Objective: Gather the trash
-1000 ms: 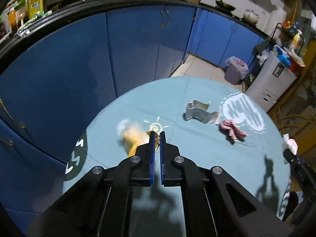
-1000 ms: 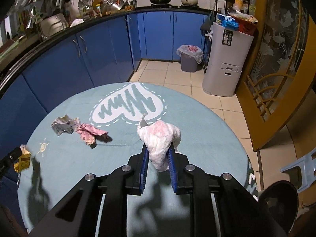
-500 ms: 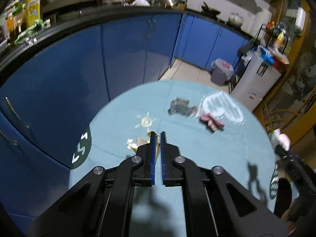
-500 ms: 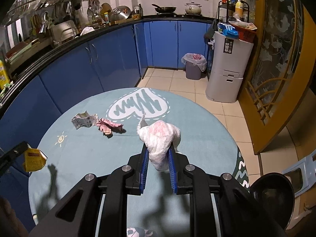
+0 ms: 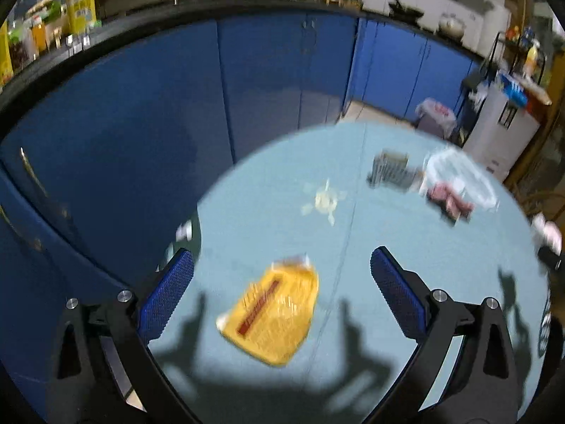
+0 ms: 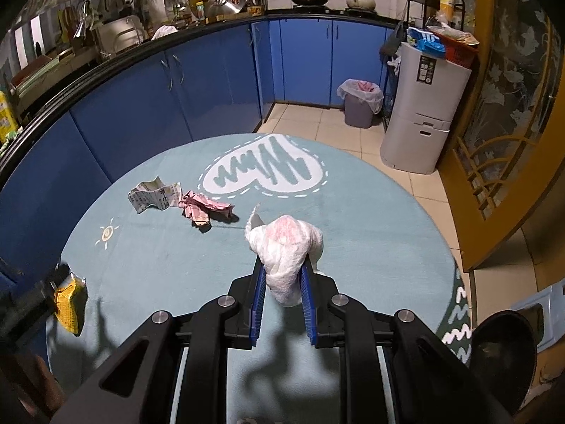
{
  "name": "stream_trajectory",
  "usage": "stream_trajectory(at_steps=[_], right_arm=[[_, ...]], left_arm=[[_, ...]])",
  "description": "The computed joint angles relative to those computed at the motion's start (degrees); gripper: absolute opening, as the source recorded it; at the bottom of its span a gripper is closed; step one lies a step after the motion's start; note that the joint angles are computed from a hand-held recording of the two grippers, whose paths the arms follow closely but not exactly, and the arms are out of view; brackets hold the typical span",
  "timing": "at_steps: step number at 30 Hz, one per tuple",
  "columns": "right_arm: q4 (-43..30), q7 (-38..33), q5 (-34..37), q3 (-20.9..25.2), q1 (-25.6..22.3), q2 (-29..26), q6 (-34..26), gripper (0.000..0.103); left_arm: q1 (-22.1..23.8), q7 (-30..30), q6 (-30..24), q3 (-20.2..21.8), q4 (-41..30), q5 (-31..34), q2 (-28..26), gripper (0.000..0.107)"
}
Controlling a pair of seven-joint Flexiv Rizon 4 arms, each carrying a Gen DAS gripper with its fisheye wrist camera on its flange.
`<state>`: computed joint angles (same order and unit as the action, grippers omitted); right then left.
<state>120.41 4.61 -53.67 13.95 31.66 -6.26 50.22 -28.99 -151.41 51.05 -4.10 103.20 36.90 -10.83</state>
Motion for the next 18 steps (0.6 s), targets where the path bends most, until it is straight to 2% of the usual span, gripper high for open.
stream_trajectory(at_steps=[3, 5, 6, 11, 18], right_arm=[[0.10, -0.07, 0.08, -0.03, -0.02, -0.28, 0.60, 0.019], [0.34, 0.04, 0.49, 0.00, -0.06, -0.20, 1.14, 0.019], [0.45, 0.10, 0.66, 0.04, -0.06, -0.05, 1.27, 0.019], [1.42, 1.39, -0.33, 0.62, -0.01, 1.93, -0.04, 0.019], [3.14, 3.18, -0.97, 2.28, -0.49, 5.52, -2.02, 0.019]], left_arm=[[0.47, 1.91, -1.22, -0.34, 0.91, -2.60, -0.79, 0.095], [1.29, 4.09, -0.72, -0.56, 1.66, -6.02, -1.32, 0.052], [1.72, 5.47, -0.31, -0.68, 2.05, -7.96, -1.52, 0.052], [-0.25, 3.78, 0.08, -0.08, 1.23, -4.28, -0.15, 0.049], [-1.03, 3.27, 0.63, -1.45, 0.36, -2.66, 1.82, 0.048]])
